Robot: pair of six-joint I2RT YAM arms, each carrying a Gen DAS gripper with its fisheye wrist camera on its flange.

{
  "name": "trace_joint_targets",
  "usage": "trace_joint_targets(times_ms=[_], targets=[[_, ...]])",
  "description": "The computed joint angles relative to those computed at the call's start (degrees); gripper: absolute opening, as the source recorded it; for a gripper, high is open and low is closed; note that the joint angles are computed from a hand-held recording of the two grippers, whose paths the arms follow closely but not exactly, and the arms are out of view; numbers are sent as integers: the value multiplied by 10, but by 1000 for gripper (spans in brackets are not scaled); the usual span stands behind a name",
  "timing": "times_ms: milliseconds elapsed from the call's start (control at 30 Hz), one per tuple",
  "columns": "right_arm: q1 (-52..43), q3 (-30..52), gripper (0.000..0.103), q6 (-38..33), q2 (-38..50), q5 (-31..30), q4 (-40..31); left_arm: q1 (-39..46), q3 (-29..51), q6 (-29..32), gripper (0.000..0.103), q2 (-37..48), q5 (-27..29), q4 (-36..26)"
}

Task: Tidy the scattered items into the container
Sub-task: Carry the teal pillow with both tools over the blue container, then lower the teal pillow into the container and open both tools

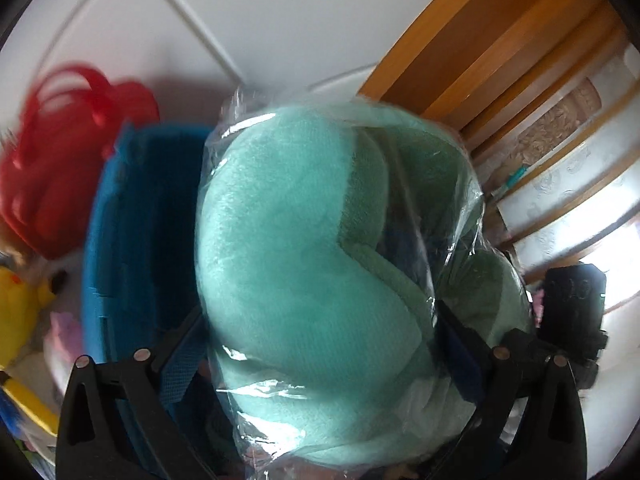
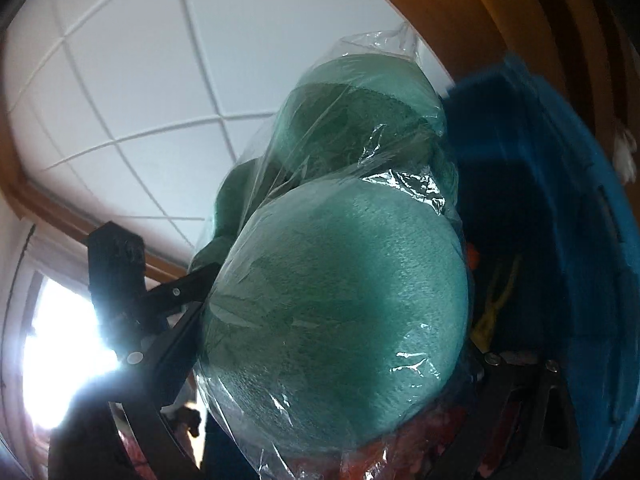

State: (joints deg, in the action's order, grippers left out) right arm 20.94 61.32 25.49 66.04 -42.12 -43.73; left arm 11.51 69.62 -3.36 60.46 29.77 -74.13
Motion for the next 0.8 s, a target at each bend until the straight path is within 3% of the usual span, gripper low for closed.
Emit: trace_joint_targets(times_ms=[100,233,400,500,633,800], targets=[[-1,19,103,-38,25,9,-27,10,-13,18,103,9,22,9],[11,46,103,-39,22,31,-56,31,-13,44,103,23,64,4],[-6,67,103,-46,12,5,-97,67,-13,77,103,24,93,-15],[-19,91,103,-65,0,19,-128,63,-9,78,103,8,56,-12],[-27,121,103,-81,-24,65,-147,-17,-24,50,103,-29,-58,11],[33,134,103,-64,-15,128,-141,-70,-40,5,103,-52,-109,29]])
